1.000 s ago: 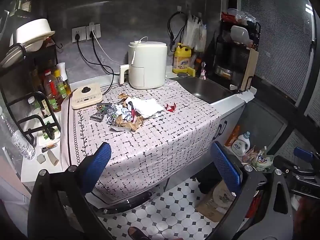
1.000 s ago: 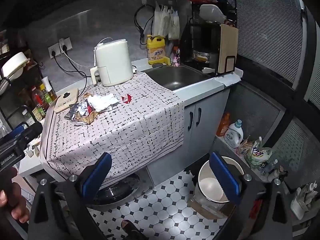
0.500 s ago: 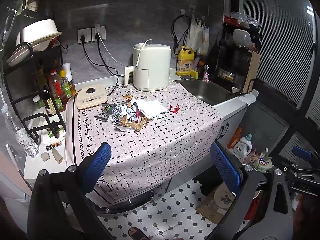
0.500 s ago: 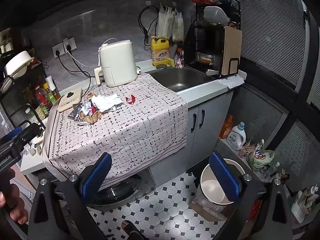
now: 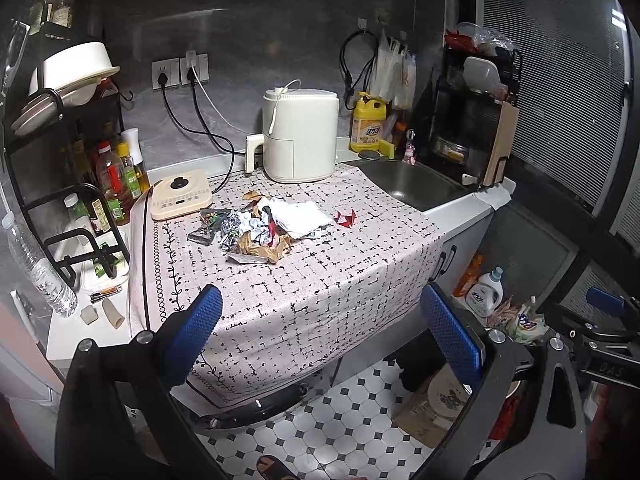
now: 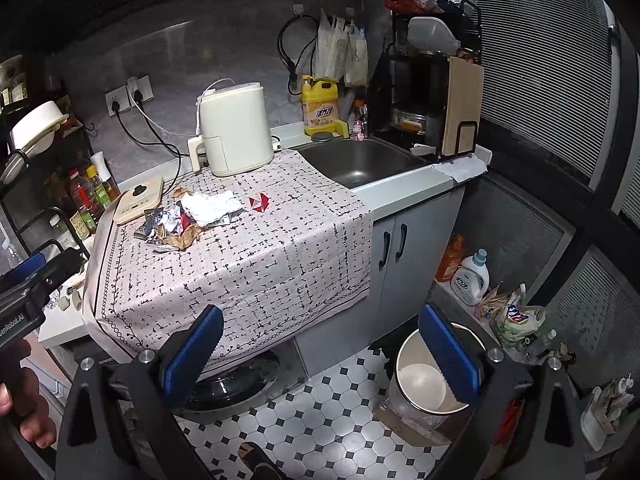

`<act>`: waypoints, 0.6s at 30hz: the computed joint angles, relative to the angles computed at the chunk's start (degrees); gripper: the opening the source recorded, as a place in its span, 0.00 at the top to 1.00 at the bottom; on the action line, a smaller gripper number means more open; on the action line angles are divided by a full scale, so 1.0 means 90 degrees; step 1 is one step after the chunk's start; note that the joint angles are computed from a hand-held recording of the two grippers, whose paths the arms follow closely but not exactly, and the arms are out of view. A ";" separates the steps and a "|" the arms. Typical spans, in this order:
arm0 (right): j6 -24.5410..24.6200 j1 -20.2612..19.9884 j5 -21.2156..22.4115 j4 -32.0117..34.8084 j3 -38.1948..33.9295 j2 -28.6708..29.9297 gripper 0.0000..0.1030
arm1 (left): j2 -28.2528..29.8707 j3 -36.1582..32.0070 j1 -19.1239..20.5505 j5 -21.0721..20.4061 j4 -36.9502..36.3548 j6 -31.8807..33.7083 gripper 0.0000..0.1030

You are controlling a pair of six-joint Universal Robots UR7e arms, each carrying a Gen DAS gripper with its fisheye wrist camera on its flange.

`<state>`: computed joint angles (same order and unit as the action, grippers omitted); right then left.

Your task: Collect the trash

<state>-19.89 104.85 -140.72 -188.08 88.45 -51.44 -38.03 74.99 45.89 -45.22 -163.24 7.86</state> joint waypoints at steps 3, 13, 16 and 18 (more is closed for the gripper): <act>-0.0037 0.0003 0.0002 -0.0032 0.0010 0.0000 0.07 | 0.0024 -0.0020 -0.0004 -0.0032 0.0040 -0.0053 0.04; -0.0048 -0.0006 0.0045 -0.0026 0.0065 -0.0095 0.07 | 0.0078 -0.0039 -0.0071 -0.0061 -0.0081 -0.0077 0.04; -0.0099 -0.0011 0.0101 -0.0068 0.0124 -0.0147 0.07 | 0.0082 -0.0031 -0.0090 -0.0037 -0.0083 -0.0105 0.04; -0.0114 -0.0017 0.0133 -0.0042 0.0157 -0.0189 0.07 | 0.0091 -0.0049 -0.0112 0.0023 -0.0023 -0.0160 0.04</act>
